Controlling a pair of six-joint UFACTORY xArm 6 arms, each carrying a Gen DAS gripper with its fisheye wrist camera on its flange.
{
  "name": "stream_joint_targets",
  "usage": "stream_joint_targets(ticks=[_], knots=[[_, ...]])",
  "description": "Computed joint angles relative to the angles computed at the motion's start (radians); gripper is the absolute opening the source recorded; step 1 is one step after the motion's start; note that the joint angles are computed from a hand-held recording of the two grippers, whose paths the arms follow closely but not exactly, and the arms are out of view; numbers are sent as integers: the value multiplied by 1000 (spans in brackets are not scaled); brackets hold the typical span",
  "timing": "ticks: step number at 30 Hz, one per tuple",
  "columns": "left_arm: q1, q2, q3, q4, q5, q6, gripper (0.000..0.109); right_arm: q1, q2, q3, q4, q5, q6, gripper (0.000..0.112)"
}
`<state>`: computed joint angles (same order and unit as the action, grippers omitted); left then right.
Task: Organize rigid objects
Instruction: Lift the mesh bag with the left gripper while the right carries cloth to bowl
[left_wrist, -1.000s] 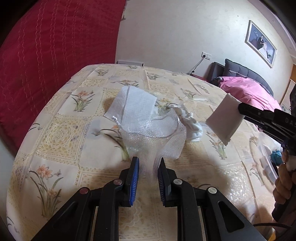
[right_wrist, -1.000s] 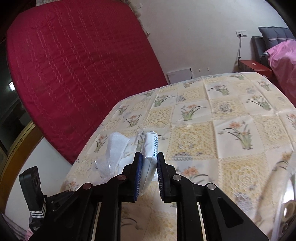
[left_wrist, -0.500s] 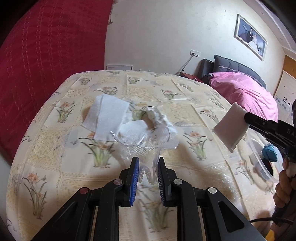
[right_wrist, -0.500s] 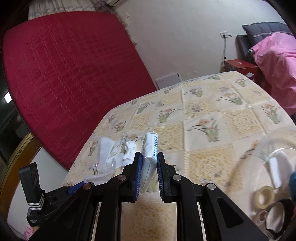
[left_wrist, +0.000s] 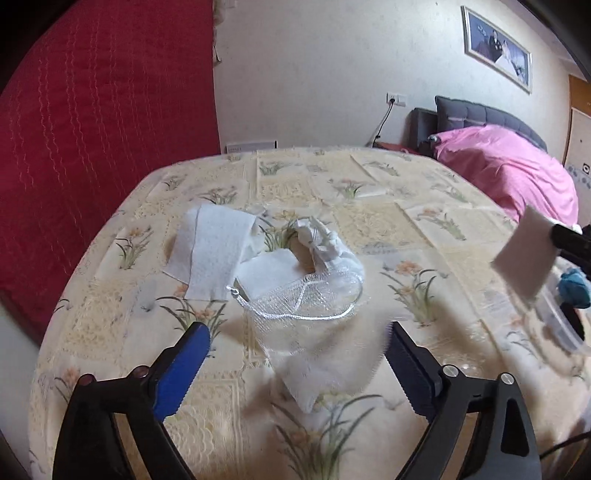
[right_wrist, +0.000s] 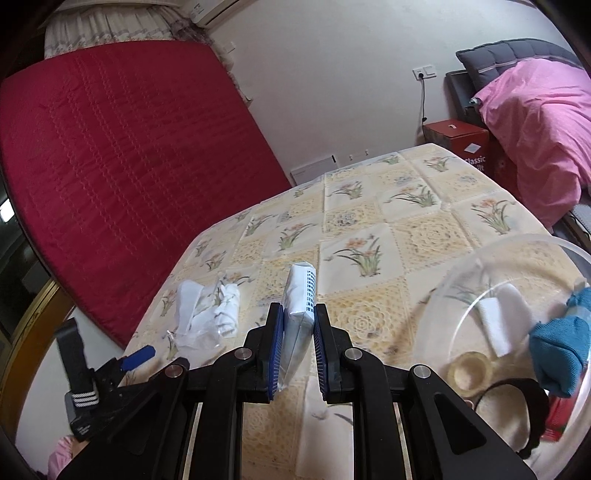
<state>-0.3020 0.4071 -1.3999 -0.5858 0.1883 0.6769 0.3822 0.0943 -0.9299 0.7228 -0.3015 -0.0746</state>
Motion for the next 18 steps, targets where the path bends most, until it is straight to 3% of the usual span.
stream_joint_targets(ticks=[3, 9, 11, 13, 16, 18], knots=[[5, 25, -46, -45, 73, 28, 97, -4, -9, 17, -22, -9, 24, 17], [8, 72, -95, 34, 104, -49, 94, -6, -22, 39, -24, -19, 34, 17], [15, 81, -115, 26, 144, -55, 69, -6, -28, 46, -11, -23, 25, 17], [19, 78, -112, 33, 150, -75, 59, 1, -31, 45, 30, -27, -8, 17], [21, 62, -105, -35, 168, -23, 31, 5, -37, 48, 75, -33, -46, 17], [18, 49, -95, -63, 170, -3, 25, 7, -42, 51, 107, -37, -73, 17]])
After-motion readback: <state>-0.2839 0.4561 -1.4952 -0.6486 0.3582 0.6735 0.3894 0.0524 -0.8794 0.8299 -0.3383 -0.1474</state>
